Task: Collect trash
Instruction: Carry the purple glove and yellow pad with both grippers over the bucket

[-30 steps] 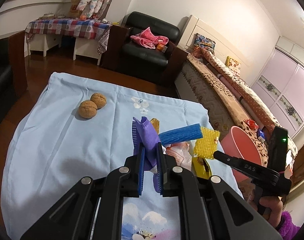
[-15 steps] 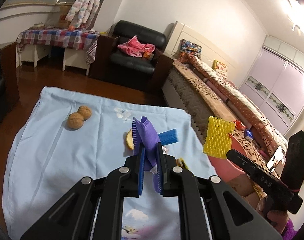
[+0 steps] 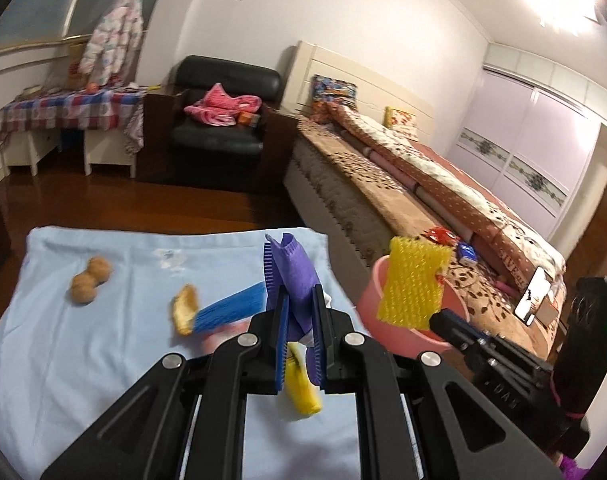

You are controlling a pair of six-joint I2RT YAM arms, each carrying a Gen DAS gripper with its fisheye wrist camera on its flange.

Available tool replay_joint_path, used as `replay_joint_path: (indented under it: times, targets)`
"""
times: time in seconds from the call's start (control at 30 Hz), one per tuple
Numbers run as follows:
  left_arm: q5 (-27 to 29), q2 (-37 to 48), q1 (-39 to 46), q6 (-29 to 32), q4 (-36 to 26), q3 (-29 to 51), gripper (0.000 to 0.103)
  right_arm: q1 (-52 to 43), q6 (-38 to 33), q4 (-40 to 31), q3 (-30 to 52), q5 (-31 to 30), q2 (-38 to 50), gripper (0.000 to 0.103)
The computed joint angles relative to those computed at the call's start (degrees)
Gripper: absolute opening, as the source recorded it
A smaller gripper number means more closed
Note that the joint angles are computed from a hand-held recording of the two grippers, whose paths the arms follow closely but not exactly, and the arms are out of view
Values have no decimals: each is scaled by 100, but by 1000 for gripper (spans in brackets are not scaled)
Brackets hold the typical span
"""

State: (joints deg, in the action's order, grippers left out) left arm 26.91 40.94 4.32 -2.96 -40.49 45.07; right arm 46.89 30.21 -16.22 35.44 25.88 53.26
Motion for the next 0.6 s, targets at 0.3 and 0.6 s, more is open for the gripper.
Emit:
replay_joint_path:
  times: [0.3, 0.6]
  targets:
    - [-1516, 1487, -2618, -1095, 1281, 512, 10, -1548, -607, -122, -317, -497, -593, 6]
    - [-1923, 3092, -3743, -1313, 2120, 1026, 10, -3312, -1118, 91, -726, -1489, -739, 6]
